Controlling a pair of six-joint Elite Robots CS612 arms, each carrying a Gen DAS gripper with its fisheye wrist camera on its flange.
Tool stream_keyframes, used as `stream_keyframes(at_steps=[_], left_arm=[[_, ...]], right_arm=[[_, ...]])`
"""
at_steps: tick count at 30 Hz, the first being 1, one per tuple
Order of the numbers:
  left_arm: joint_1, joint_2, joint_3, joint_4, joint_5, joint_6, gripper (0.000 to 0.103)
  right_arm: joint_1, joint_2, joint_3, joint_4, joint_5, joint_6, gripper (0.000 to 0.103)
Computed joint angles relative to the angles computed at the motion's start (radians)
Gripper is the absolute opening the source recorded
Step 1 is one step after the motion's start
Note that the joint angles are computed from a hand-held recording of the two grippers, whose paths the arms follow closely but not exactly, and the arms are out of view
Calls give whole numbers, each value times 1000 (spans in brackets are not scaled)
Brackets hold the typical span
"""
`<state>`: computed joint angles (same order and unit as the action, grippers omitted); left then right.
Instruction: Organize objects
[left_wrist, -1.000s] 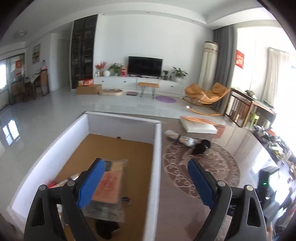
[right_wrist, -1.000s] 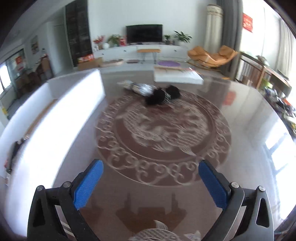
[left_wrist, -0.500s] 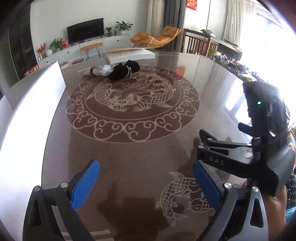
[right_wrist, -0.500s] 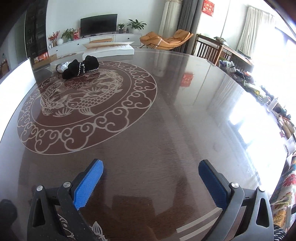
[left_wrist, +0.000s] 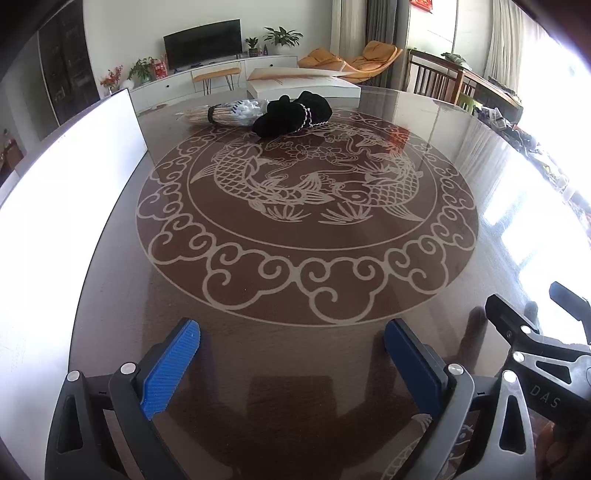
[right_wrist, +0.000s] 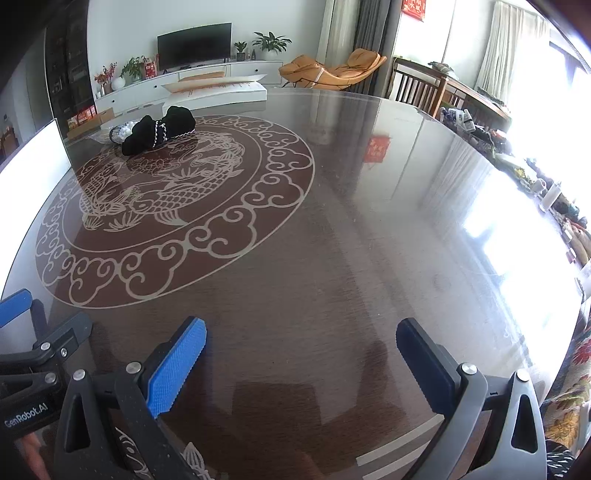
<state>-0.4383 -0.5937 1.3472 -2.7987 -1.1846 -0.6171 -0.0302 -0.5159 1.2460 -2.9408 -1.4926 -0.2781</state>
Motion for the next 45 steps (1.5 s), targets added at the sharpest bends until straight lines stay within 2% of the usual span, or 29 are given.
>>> stream_keyframes(at_steps=[9,12,45], left_arm=[[17,32,-74,56,-1,-14,103],[18,43,-90,48,8,-8,103],[20,54,-107,46,23,-22,103]], right_arm=[[-9,1,-11,48,49,36,103],[-13,1,-15,63,64,47,103],[-11,2,-14,61,62,47,103]])
